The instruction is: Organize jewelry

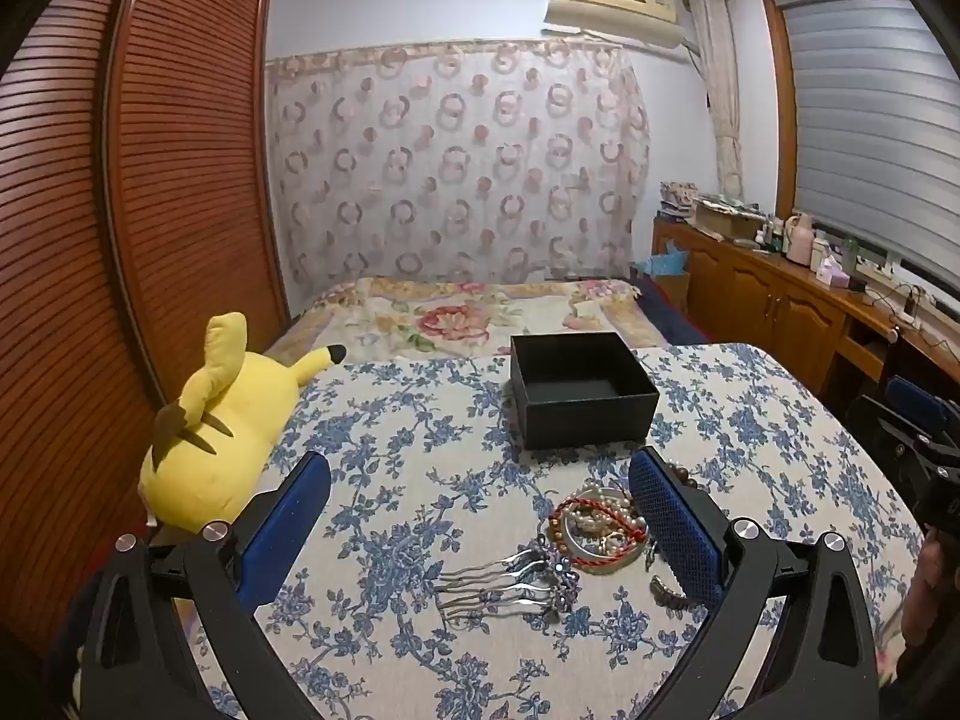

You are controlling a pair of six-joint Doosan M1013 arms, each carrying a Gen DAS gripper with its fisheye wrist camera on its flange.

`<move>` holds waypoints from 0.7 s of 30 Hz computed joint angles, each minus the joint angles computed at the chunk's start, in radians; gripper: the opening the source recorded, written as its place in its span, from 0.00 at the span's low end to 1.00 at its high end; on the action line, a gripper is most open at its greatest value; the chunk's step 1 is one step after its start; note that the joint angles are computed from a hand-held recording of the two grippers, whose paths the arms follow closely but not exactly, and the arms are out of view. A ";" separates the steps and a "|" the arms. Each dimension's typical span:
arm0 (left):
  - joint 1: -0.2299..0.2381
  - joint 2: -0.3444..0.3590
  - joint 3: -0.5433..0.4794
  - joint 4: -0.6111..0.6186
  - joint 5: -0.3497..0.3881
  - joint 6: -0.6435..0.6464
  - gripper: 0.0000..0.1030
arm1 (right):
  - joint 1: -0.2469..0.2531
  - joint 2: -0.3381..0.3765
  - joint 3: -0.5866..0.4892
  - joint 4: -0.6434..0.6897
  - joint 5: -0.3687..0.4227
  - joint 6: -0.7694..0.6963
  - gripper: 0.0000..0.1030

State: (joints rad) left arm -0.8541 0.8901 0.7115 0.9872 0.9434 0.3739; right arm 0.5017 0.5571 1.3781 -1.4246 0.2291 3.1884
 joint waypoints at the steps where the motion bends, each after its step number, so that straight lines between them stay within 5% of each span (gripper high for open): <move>1: 0.000 0.000 0.001 0.002 -0.002 -0.002 0.94 | 0.000 0.000 0.000 0.001 -0.001 -0.001 0.98; 21: -0.002 -0.005 0.016 -0.002 -0.008 -0.006 0.94 | 0.001 0.001 -0.001 -0.002 0.003 -0.001 0.98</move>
State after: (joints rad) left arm -0.8566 0.8855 0.7275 0.9857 0.9356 0.3681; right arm 0.5028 0.5584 1.3775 -1.4261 0.2320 3.1872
